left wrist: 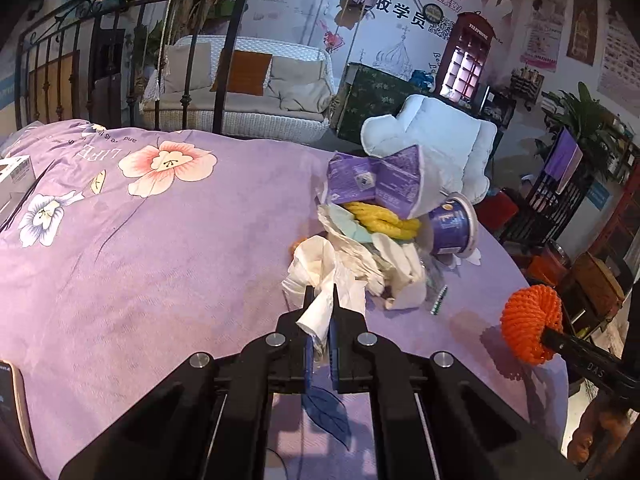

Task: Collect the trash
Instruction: 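Carry the orange mesh net to the bin and open the right tool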

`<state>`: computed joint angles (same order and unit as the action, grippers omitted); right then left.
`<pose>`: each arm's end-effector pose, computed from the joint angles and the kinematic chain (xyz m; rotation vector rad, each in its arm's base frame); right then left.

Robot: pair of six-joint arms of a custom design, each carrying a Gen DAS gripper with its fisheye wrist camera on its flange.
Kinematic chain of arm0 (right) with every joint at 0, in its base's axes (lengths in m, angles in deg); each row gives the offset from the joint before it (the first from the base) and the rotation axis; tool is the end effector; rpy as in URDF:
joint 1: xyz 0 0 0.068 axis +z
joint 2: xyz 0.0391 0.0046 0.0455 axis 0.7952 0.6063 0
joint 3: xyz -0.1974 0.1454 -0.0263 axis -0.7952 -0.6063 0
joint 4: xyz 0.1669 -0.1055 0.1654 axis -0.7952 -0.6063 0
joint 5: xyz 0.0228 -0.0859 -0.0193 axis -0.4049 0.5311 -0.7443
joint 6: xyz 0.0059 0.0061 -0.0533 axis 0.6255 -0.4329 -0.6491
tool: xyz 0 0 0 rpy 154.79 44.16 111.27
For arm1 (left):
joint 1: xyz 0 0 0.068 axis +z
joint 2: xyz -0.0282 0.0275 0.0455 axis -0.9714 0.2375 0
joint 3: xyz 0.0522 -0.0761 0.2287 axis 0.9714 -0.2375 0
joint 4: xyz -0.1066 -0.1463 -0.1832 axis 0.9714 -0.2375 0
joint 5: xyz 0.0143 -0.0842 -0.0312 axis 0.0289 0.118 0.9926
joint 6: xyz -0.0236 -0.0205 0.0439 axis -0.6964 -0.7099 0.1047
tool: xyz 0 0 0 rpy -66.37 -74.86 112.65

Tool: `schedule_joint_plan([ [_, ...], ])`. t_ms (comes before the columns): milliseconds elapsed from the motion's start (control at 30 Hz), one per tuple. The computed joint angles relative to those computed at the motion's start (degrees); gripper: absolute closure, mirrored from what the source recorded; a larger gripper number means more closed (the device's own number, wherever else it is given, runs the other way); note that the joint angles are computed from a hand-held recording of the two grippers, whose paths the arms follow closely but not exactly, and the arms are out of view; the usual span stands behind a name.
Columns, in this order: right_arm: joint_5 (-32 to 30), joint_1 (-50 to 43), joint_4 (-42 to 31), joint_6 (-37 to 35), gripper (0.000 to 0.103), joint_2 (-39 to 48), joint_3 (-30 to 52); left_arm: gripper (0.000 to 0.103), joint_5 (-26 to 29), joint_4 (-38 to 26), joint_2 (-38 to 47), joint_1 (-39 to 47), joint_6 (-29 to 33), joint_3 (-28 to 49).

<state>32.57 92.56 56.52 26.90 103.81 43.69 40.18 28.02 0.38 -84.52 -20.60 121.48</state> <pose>0.2851 0.2230 0.1933 0.1344 2.3263 0.3014 0.2857 -0.0475 0.2269 0.0540 2.2447 -0.3633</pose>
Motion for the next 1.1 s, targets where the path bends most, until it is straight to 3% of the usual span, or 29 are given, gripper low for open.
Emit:
schedule_joint_plan([
  [267,3.29,0.15,2.25,1.64,0.082,-9.06,-9.55,0.096,-4.8,0.19,-4.53,-10.97,-3.12,-2.74],
  [733,9.98,-6.54,-1.2,4.12,0.082,-30.72,-26.8,0.096,-10.64,3.3,3.7,-29.8,-4.32,3.24],
  [900,8.53,-14.69,-4.2,1.73,0.082,-35.39,-30.12,0.096,-9.8,4.27,8.42,-34.39,-4.35,7.13],
  [1100,1.07,-27.77,-2.3,-1.63,0.083,-32.0,-31.79,0.096,-9.9,4.59,13.74,-38.52,-3.61,12.06],
])
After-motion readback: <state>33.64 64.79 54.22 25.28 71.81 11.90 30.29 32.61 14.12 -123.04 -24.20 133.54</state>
